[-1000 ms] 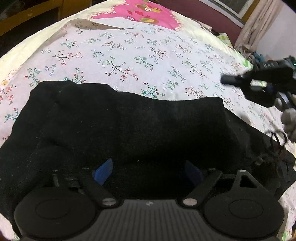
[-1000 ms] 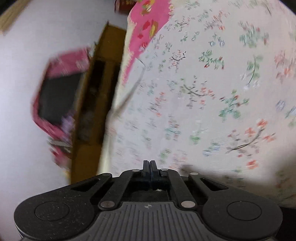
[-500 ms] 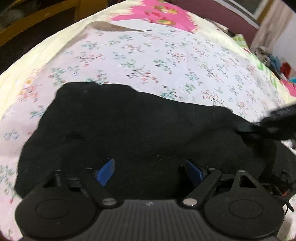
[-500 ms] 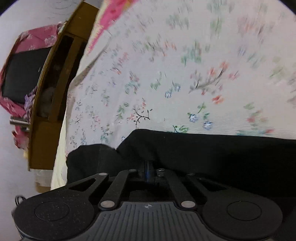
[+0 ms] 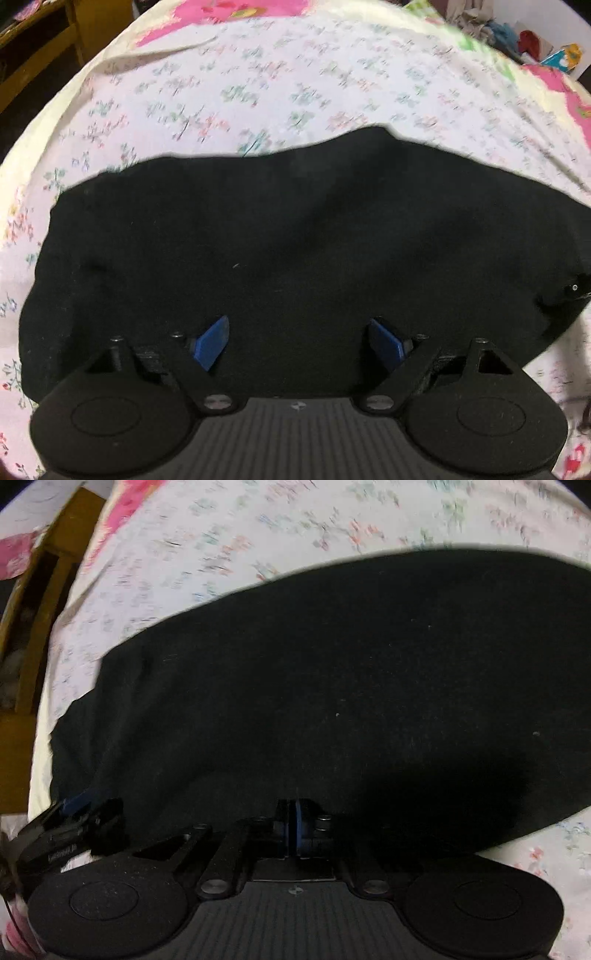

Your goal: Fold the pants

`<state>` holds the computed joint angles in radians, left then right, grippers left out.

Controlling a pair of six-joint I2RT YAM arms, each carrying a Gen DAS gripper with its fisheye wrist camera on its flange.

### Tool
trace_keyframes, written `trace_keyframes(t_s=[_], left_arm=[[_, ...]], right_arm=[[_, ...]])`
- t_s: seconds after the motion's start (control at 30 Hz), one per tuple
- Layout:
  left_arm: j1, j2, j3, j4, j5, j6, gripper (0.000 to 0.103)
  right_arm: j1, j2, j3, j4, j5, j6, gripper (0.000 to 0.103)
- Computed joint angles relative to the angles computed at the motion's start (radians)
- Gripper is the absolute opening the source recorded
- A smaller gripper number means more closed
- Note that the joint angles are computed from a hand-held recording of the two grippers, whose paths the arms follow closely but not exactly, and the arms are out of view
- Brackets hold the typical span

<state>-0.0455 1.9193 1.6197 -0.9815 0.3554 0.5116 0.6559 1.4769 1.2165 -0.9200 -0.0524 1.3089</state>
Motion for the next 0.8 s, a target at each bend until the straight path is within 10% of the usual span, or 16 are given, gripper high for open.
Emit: trace_keyframes(t_s=[0.1, 0.3, 0.5, 0.8], left_arm=[[0.017, -0.041, 0.004, -0.055, 0.089, 0.051, 0.092], [-0.024, -0.141, -0.115, -0.146, 0.22, 0.213, 0.092], [-0.201, -0.296, -0.367, 0.097, 0.129, 0.205, 0.09], [-0.37, -0.303, -0.417, 0.214, -0.092, 0.058, 0.05]], right_arm=[[0.037, 0.015, 0.095, -0.067, 0.023, -0.069, 0.027], [0.096, -0.085, -0.062, 0.046, 0.077, 0.188, 0.029], [0.161, -0.291, -0.246, 0.053, 0.15, 0.411, 0.029], [0.136, -0.578, -0.397, 0.012, 0.244, 0.491, 0.033]])
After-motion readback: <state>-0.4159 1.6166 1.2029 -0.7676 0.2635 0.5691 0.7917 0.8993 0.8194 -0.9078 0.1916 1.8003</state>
